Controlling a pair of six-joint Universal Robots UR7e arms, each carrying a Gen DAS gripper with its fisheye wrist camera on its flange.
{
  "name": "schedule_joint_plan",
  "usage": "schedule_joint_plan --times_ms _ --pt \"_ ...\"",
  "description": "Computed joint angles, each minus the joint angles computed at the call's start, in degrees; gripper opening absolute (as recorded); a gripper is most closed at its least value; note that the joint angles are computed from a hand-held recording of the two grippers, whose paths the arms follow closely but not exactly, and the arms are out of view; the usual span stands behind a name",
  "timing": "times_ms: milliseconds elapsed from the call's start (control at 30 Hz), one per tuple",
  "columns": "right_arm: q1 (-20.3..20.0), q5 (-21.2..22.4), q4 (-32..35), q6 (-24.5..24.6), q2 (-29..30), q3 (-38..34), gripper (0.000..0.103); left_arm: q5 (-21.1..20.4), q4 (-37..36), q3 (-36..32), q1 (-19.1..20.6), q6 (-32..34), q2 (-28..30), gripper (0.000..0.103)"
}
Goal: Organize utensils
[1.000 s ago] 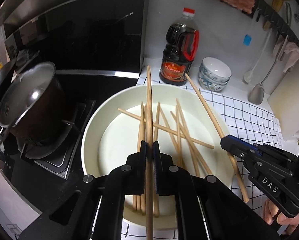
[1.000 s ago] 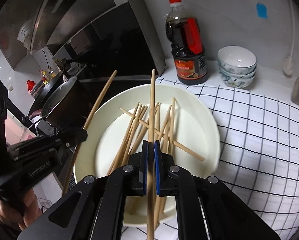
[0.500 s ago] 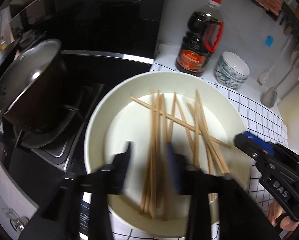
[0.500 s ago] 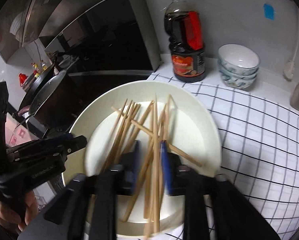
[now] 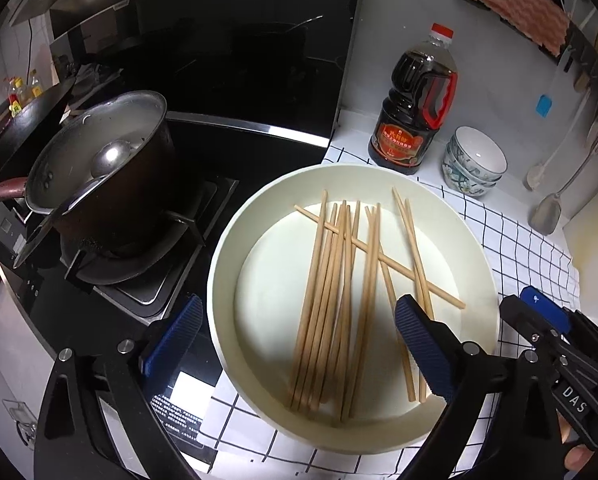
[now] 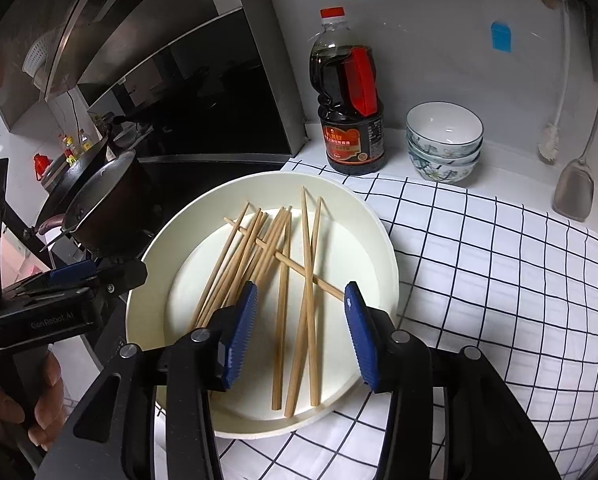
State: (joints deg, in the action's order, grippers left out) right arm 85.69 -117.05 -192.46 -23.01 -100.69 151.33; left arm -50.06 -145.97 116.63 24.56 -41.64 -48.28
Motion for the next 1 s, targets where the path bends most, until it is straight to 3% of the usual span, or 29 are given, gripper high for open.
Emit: schedule_joint_plan --times_ms 1000 --pt "2.1 -2.5 6.0 3.6 -6.6 2.3 0.052 0.1 7.6 0.2 -4.4 -5.3 -1.9 0.097"
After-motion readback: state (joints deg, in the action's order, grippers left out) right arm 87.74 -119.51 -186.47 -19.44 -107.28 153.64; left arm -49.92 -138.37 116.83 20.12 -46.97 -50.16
